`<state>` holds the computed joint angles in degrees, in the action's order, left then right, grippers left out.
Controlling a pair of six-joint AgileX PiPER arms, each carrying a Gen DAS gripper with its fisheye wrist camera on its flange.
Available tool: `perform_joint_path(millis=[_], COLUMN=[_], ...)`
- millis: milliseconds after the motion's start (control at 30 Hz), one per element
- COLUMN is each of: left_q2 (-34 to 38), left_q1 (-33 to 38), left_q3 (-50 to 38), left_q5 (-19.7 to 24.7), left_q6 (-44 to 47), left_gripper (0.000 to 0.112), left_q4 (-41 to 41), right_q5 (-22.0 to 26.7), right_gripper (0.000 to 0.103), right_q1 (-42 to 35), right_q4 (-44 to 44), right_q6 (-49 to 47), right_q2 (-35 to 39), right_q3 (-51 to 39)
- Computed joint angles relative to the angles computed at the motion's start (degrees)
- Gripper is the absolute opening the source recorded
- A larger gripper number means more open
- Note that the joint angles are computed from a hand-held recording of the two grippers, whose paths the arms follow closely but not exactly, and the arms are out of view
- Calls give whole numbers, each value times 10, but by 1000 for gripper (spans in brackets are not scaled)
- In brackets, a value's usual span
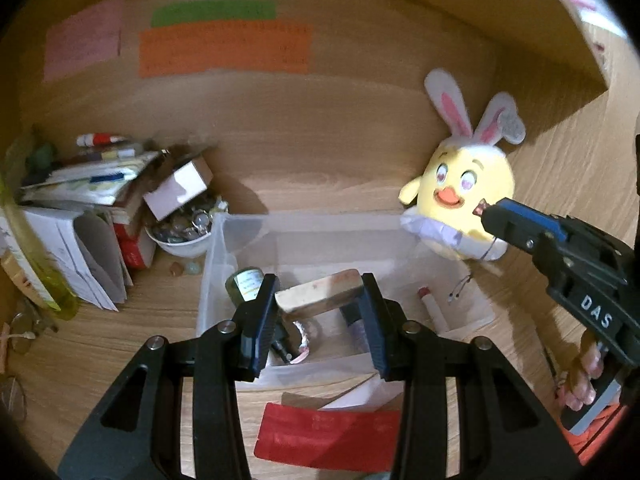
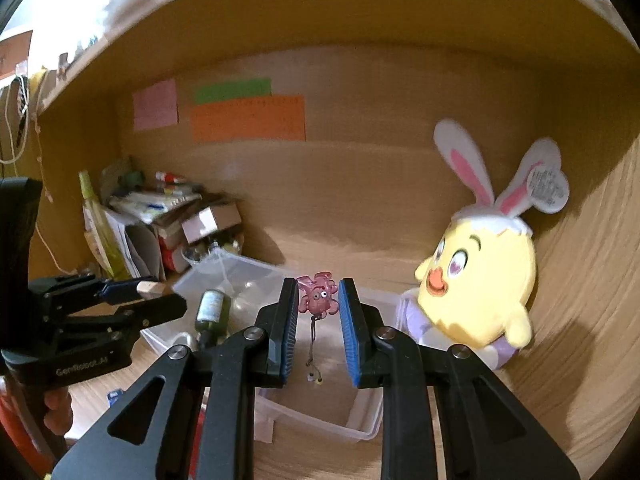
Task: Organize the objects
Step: 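Carry the block and flower clip over the clear box and open both tools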
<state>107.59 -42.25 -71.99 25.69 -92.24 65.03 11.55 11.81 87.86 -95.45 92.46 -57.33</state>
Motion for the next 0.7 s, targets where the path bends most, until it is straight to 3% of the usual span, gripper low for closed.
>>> perform_joint_path(millis=[433,700], left_q2=[79,98], left_q1=[17,20], left_q3=[-79,-95], left_q5=[1,-6], left_q6=[171,209], left_gripper=[40,40], left_q4=[-144,-170], right_q5=[9,25], right_gripper=[19,19], right_q1=[3,-4], right_q4=[-111,-200], right_q6=[106,198], right_q2=[92,137], right_q3=[-36,-65])
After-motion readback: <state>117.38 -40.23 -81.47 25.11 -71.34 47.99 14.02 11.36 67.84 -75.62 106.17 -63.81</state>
